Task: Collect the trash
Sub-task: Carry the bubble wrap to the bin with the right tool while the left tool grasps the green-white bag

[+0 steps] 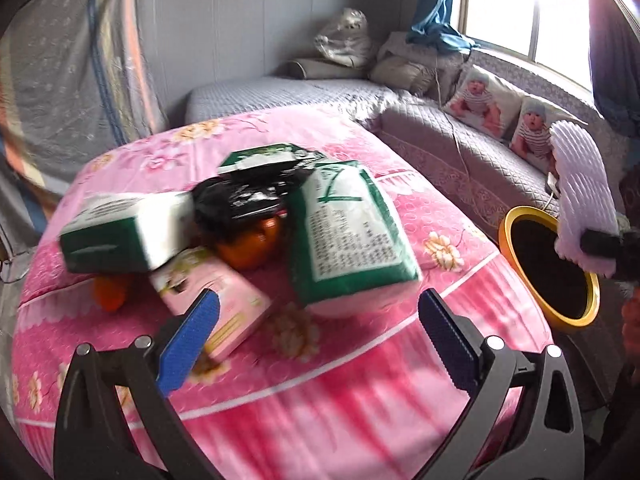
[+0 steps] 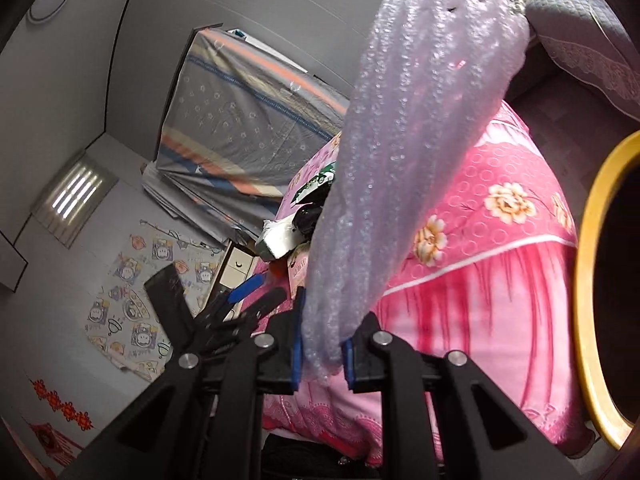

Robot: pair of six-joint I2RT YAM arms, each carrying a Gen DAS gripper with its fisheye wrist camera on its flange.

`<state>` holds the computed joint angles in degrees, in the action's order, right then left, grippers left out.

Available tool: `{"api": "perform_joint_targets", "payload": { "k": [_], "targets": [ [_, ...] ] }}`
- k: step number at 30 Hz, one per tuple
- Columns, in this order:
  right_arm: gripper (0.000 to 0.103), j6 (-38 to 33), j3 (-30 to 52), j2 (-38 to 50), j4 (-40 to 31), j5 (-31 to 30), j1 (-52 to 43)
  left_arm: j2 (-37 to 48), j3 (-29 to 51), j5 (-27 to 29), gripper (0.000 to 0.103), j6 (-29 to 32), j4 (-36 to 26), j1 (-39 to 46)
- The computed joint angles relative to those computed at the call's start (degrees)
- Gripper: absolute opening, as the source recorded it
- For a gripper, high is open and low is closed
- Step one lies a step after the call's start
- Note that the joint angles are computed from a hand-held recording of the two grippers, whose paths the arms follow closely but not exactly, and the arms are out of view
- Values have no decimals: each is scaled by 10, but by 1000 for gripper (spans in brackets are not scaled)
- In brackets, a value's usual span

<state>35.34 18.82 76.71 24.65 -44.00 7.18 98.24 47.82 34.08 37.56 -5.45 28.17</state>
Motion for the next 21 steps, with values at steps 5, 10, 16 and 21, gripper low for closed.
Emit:
{"api": "perform_joint_targets", "payload": {
  "k": [5, 10, 16, 21],
  "targets": [
    [15, 12, -19, 25, 53, -29, -22, 71, 62, -77, 95, -38, -12, -85],
    [15, 13, -34, 39, 85, -56, -35, 138, 128, -112, 95, -69, -54, -117],
    [15, 10, -44, 65, 117, -76, -51, 163, 154, -149, 95, -79, -65, -150],
    [15, 10, -41, 36, 83, -73, -50, 198, 187, -186, 95, -94, -77, -175]
  ]
}}
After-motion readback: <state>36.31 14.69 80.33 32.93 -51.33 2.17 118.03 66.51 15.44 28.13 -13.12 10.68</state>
